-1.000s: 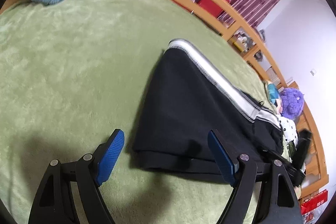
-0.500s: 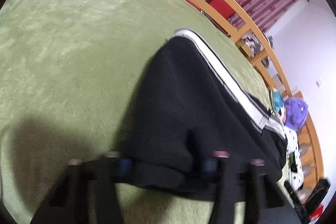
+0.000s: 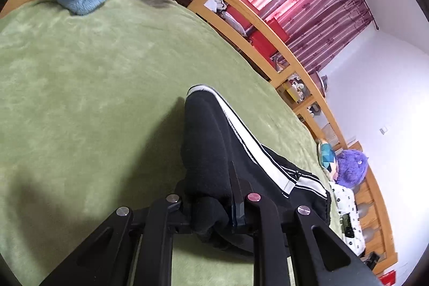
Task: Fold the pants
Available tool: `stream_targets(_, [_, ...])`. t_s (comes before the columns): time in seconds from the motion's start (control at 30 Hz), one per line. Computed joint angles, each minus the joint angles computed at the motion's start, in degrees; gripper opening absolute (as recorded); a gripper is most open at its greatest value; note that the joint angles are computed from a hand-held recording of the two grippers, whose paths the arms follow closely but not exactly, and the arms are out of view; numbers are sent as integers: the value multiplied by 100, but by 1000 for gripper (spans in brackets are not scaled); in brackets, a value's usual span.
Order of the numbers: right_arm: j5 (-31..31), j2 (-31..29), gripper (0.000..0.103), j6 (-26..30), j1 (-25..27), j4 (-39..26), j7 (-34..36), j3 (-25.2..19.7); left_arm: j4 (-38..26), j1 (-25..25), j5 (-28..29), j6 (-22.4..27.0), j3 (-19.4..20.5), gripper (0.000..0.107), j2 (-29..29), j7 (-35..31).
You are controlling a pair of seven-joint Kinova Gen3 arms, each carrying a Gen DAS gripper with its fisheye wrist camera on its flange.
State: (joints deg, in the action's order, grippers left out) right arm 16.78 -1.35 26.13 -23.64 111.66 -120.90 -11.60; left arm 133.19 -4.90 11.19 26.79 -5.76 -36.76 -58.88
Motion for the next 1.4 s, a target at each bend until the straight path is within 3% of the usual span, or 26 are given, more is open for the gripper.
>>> stream_targets(0.13, [-711,9,64,-263,46,38,677,184,-57,-50,-26,249,37,17,172,59])
stream_targets(0.3, [-203,250,66,-435,178,-105,229,338,133,-78,-67,294,9,20,265,18])
stream_targets(0.37, [-391,421,73,-574,425,-173,419,376,253,-111,-84,217,2,26,323,-9])
stream_targets(0.5, [-1323,959,73,-620,1474,-545,1241,-217,486,-230,-142,-55,148,41,572,8])
stream_targets(0.6, [-2022,1526,73,-534,2271,-977,1829,-788,789,-117,0,-597,49,52,634,-5])
stream_targets(0.73, [-2954,2160,73,-472,3176,-1408,2472,-1562,815,-435,-117,-942,551,65,784,199])
stream_targets(0.8, [-3379,2311,70,-568,3125,-1541,2898,-1506,778,-886,-286,-1011,1064,64,876,481])
stream_targets(0.83, [-3478,2361,59,-476,2941,-1660,3028,-1328,761,-1026,-338,-1052,1205,63,936,570])
stream_targets(0.9, [-3413,2288,48,-561,2430,-1634,3034,-798,754,-1051,-488,-1105,1208,43,982,739])
stream_targets(0.97, [-3536,2078,32,-903,2015,-1373,3161,-384,829,-731,-353,-1272,870,20,981,535])
stream_targets(1.03, [-3627,1905,27,-1023,1806,-1216,3325,-175,875,-625,-426,-1355,808,17,816,484])
stream_targets(1.17, [-3206,1486,22,-1147,1125,-885,2888,430,676,-996,-673,-912,1309,16,204,504])
stream_targets(1.3, [-3646,910,21,-1059,1678,-487,3202,-70,406,-995,-594,-93,1344,16,-400,531])
stream_targets(1.4, [-3918,331,21,-568,1656,-239,3375,93,239,-509,-998,606,1130,16,-895,1215])
